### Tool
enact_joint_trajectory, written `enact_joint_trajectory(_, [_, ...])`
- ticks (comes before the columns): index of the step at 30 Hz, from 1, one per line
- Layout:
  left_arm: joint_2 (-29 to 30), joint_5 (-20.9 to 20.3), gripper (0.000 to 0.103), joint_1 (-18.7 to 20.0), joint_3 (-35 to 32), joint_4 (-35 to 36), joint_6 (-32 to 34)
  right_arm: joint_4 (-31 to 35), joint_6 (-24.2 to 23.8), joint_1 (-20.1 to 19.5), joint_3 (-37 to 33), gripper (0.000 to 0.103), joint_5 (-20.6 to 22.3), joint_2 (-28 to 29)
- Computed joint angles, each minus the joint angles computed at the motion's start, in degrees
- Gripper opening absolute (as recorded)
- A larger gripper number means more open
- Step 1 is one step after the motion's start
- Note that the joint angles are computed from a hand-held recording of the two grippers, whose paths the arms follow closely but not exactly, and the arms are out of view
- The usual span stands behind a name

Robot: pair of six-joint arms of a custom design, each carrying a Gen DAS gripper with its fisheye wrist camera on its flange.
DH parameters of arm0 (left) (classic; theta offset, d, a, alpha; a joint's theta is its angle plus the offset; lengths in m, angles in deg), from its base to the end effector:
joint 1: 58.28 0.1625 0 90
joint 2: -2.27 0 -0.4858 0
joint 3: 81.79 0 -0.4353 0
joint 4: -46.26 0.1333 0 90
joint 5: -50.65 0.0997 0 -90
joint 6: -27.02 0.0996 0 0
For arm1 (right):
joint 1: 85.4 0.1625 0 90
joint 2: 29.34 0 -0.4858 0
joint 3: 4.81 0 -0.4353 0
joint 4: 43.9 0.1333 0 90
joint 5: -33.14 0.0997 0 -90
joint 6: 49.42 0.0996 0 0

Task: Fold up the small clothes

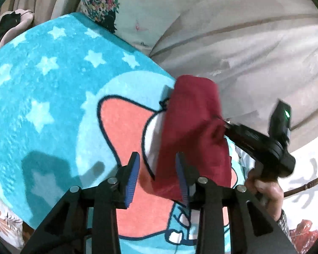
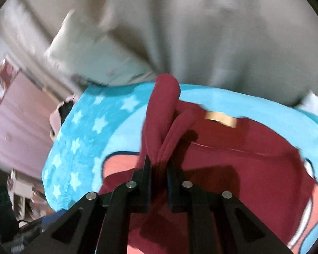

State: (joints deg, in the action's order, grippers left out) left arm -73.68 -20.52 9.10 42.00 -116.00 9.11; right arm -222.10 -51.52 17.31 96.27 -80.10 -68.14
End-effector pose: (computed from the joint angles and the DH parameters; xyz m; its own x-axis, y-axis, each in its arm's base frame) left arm -0.0549 -0.5620 0.2665 -0.9879 -0.0293 -0.1525 0.0488 0.8738 -0.4838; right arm 0.2481 -0.6727 0.0428 -0.9264 -0.0660 0.3707 -0.2320 0.8755 -0.4238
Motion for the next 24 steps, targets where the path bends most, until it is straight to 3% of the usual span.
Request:
enact_joint_trajectory(5, [4.2,1.0,0.034,-2.5,0.5,0.2,-1.7,-7.5,1.8,-5.5,11.4,0.011,2.6,-8.3])
enact_joint_trajectory(12, [8.3,1.7,0.036,-6.2,1.1,1.8,-3.2,-14.4,3.4,-11.8,21.3,0.011,6.4,-15.0])
enact_joint_trajectory(18, [10.3,4.1,0.036,-9.5,1.8,2.1,-3.6,-18.0,3.6,-15.5,25.6,0.011,9.3,-16.5])
enact_joint_trajectory(24, [17.1,8.7,0.039,-10.7,-2.6,2.2,-0.4,-20.7,0.9,-16.0,26.7,0.011,8.1,-15.5])
